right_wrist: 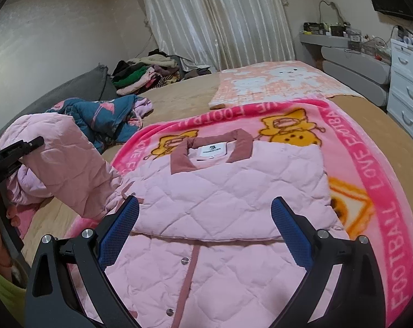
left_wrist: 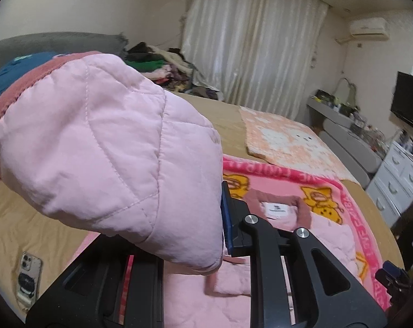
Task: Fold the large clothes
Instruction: 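Carry the sleeve across the jacket front with the left gripper and lower it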
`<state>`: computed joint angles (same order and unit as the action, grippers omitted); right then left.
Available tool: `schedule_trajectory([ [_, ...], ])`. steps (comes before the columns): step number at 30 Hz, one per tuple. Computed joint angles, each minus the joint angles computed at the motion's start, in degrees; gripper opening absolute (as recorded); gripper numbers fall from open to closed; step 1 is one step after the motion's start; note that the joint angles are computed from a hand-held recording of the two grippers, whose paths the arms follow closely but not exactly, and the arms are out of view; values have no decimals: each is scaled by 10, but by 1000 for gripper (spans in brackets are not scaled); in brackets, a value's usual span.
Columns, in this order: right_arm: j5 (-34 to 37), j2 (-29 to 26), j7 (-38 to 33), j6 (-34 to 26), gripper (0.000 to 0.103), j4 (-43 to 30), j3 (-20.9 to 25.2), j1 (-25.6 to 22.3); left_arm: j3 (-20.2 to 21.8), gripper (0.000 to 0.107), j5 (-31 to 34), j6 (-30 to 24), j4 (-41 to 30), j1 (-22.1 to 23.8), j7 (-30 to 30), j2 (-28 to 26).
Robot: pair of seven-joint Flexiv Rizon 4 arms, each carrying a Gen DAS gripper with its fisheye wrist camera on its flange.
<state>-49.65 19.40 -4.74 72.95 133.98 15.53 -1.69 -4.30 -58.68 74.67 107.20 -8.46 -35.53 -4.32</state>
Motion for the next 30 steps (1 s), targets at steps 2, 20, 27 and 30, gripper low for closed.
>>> schedule_trajectory([
  [2,1,9,3,4,97,9,-1,-4,-4,12,3,-1,4,-5,4,2],
  [20,45,71,9,33,97,79,3,-64,-41,12,83,12,36,-71,6,-15],
  [27,62,88,11,46,97,101,10,-92,-51,12,139,16,47,-81,-19,-29],
  [30,80,93,6,45,97,107,9,-91,-54,12,166,19,56,-85,-31,-36],
])
